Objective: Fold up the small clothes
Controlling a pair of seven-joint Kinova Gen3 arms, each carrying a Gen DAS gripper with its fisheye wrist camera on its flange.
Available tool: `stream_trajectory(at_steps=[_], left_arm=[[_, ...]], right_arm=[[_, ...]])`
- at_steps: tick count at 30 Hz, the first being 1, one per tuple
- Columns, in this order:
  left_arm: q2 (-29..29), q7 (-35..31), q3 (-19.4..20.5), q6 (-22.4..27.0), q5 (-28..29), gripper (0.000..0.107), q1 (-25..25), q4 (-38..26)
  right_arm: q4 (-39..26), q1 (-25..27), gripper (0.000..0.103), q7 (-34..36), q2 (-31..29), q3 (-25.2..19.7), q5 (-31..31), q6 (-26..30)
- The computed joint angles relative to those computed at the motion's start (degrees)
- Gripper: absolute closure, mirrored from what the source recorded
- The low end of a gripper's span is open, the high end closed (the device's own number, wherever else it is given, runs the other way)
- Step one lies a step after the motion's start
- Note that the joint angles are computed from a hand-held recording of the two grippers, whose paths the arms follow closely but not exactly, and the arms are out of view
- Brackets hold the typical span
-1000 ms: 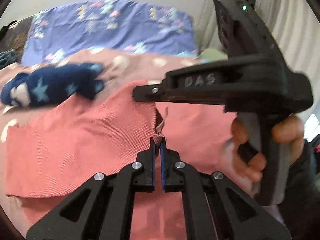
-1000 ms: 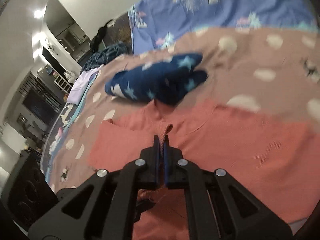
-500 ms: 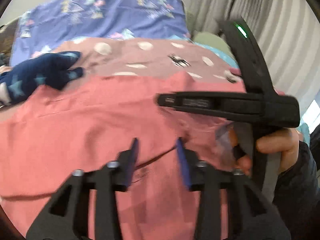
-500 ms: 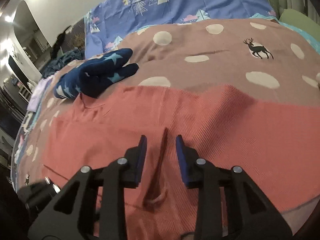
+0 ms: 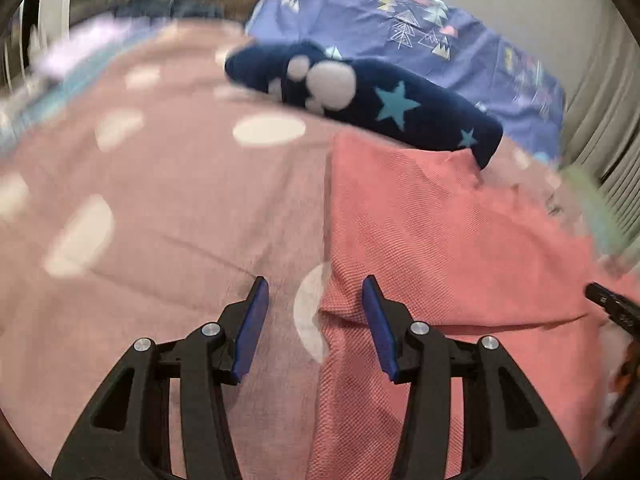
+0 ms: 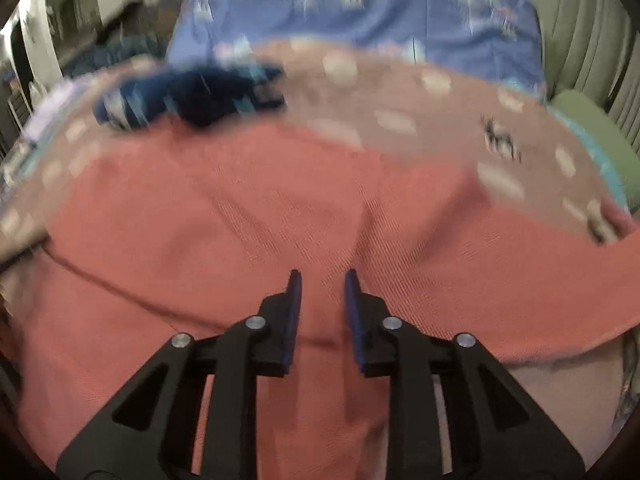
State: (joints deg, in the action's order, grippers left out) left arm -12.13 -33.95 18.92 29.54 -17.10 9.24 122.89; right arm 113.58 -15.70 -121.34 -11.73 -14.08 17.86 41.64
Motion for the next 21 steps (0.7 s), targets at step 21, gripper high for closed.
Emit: stream_trajectory(at_steps=[21], left_arm=[[0.15, -6.88, 1.46, -5.41, 4.59, 0.095, -2.62, 2.83]], right_arm=[[-33.21, -20.6, 0.102, 9.03, 35.81, 4.01, -17.05, 0.82]])
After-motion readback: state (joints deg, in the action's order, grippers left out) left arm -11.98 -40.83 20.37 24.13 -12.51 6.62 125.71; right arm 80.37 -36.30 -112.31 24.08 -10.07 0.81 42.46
